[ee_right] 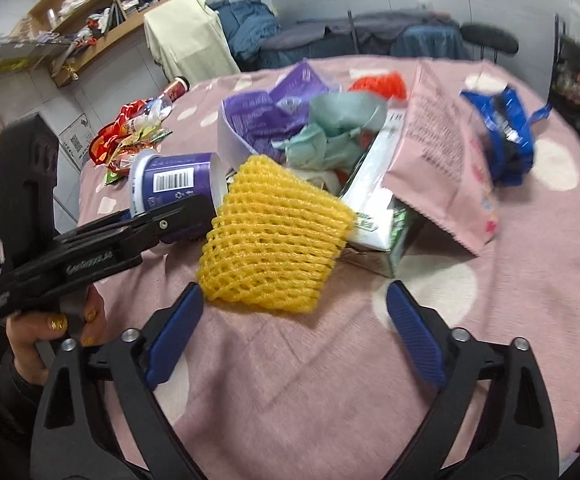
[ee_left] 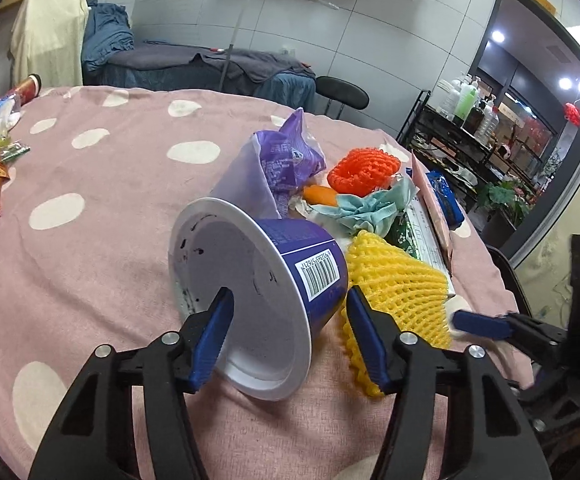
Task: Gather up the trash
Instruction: 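Grasp the yellow foam net with the right tool while the left tool grasps the purple yogurt cup, then carry both items to the brown bin and open both tools to drop them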
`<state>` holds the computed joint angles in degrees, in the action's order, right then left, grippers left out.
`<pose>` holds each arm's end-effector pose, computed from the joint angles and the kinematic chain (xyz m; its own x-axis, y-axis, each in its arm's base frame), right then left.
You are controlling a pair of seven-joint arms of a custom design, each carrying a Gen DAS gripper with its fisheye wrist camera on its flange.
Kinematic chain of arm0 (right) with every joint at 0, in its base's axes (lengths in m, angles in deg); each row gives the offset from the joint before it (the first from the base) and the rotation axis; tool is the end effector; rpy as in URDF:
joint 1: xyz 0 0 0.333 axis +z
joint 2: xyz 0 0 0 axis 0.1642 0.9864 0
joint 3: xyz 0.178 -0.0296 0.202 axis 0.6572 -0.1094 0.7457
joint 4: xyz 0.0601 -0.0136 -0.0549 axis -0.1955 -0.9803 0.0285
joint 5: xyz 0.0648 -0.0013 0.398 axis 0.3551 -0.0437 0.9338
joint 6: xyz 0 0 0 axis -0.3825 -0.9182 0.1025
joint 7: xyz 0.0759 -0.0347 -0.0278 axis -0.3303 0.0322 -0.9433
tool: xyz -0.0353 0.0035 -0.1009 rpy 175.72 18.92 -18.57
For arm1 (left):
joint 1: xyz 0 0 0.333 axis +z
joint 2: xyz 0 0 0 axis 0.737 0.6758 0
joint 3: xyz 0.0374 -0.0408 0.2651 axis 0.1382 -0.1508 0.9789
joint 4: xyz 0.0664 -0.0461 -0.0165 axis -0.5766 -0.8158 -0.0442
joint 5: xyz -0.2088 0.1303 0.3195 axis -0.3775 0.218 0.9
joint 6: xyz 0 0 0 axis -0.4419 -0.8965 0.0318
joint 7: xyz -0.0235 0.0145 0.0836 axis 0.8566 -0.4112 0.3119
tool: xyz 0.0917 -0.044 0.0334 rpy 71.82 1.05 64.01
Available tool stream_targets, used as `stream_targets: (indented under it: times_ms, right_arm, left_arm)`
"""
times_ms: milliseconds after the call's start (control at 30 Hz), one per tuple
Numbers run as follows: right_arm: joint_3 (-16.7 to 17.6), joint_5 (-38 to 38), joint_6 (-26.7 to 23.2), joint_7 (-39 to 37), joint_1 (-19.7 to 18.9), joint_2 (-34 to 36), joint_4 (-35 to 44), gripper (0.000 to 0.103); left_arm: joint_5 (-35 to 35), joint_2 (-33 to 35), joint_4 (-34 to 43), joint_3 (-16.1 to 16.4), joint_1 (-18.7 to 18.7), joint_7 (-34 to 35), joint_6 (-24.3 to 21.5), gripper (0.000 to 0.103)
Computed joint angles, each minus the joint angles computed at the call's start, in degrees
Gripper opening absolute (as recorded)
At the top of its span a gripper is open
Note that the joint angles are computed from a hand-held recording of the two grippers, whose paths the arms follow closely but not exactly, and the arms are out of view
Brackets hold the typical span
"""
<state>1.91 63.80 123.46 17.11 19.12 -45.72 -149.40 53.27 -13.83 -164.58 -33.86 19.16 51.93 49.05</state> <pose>0.5210 0.1131 0.3580 0.8502 -0.4355 -0.2958 -0.5202 -0.6080 -0.5998 0.3697 -0.4060 0.3576 0.4522 -0.8451 0.2851 -0.4989 -0.5046 -0.7046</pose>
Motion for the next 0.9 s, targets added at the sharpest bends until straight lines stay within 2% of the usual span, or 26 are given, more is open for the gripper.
stream_targets:
  times_ms: [67, 133, 200, 267, 300, 333, 400, 767, 900]
  right_arm:
    - [0.58, -1.93, -1.69, 4.19, 0.29, 2.71, 2.69, 0.078]
    - [1.31, -2.61, -1.1, 5.94, 0.64, 4.17, 3.68, 0.07]
    - [1.52, -1.95, -0.96, 6.02, 0.59, 4.43, 3.89, 0.051]
    - [1.48, -1.32, -2.47, 5.94, 0.3, 4.86, 4.51, 0.036]
    - [1.47, -1.02, -2.77, 5.97, 0.16, 4.96, 4.64, 0.027]
    - [1.37, -0.33, -3.75, 5.65, -0.08, 5.15, 4.89, 0.024]
    - [1.18, 0.94, -5.21, 4.41, -0.59, 4.98, 4.86, 0.014]
    - [-2.07, 11.68, -4.12, -11.86, -1.45, -5.25, -4.43, 0.01]
    - [-4.68, 13.85, -6.88, -15.18, -2.83, -6.79, -4.64, 0.01]
  left_arm:
    - [1.26, -0.03, -0.3, 0.15, 0.18, -1.38, 1.24, 0.052]
    - [2.17, 0.06, -0.28, 0.1, 0.21, -2.3, 1.67, 0.044]
    - [3.02, 0.5, 0.12, -0.01, 0.08, -2.45, 1.71, 0.037]
    - [3.61, 1.0, 0.77, -0.12, -0.21, -2.48, 1.14, 0.028]
    - [3.51, 1.35, 1.32, -0.2, -0.44, -2.1, 0.36, 0.023]
    - [2.64, 2.04, 2.39, -0.47, -0.91, -0.83, -1.74, 0.014]
    - [1.83, 3.03, 3.99, -0.67, -1.83, 0.81, -5.42, 0.009]
    - [4.9, 3.04, 6.44, -1.62, -5.13, -1.7, -11.72, 0.008]
    - [7.29, 4.17, 9.07, -1.47, -5.96, -0.11, -12.25, 0.008]
